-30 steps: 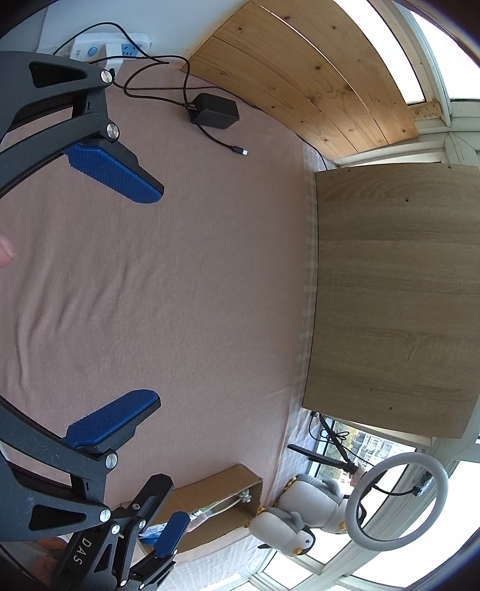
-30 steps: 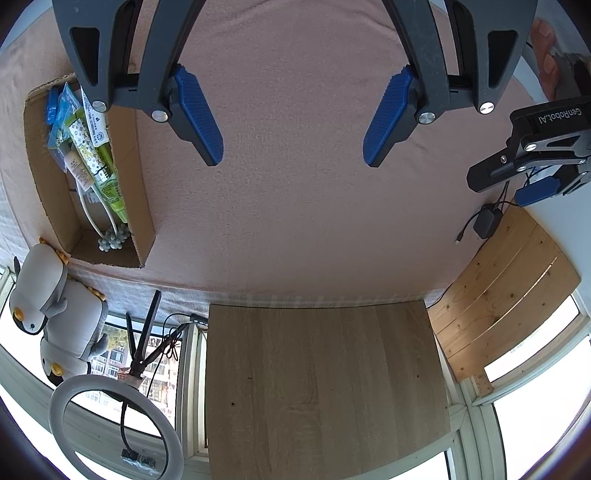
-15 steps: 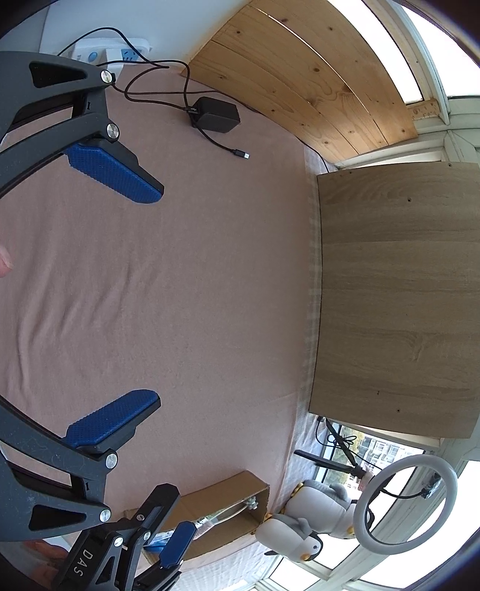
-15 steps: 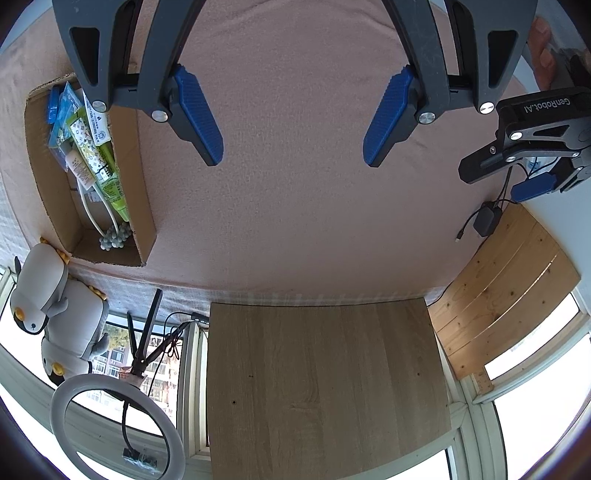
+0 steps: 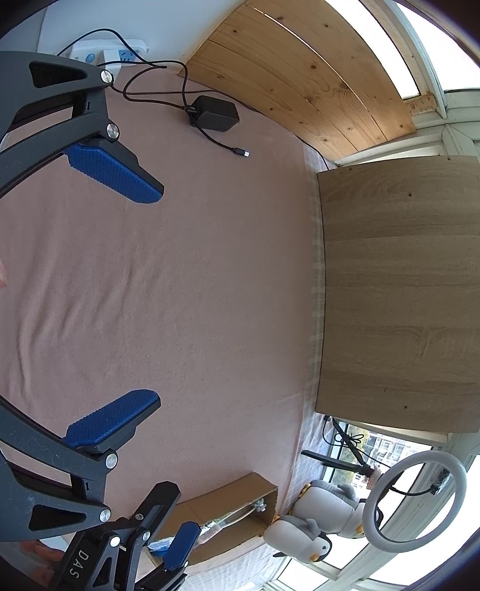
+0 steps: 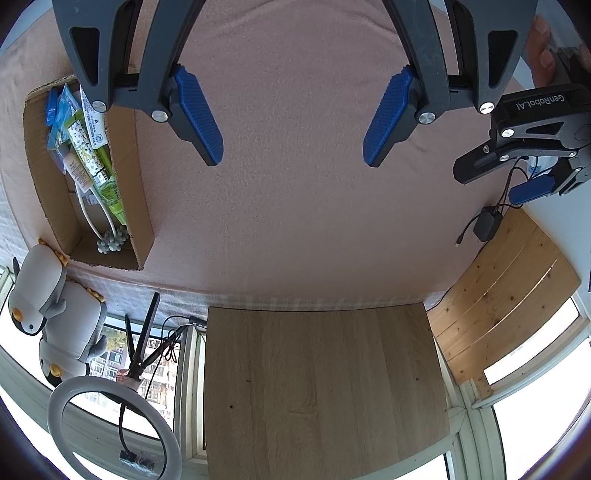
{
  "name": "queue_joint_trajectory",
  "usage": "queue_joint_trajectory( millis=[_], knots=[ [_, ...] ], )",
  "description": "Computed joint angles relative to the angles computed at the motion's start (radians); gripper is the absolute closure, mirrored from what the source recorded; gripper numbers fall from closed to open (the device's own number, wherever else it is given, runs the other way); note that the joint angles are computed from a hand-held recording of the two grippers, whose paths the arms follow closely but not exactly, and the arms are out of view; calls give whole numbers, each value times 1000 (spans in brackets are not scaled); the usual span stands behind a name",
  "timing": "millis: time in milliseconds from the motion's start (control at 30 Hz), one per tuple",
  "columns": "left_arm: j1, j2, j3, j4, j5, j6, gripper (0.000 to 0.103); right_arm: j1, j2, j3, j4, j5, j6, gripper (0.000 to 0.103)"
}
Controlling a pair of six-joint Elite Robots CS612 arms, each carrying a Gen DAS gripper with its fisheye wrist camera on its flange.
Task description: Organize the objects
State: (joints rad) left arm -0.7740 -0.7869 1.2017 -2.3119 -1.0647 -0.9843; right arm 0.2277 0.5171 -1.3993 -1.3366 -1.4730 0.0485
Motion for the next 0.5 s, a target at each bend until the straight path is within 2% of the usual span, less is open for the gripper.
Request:
queue_joint_trajectory(
  millis=[200,300,367,500],
  knots=[
    [1,6,-2,-2,-3,6,1,3,0,3,3,0,-1,28],
    [-13,8,-7,41,86,-4,1,4,-1,6,4,-1,3,28],
    [-15,10,-11,61,110,-8,1,4,-1,6,6,-2,4,28],
    [-7,12,-16,67,87,-4,1,5,-2,9,7,-7,8,28]
  ],
)
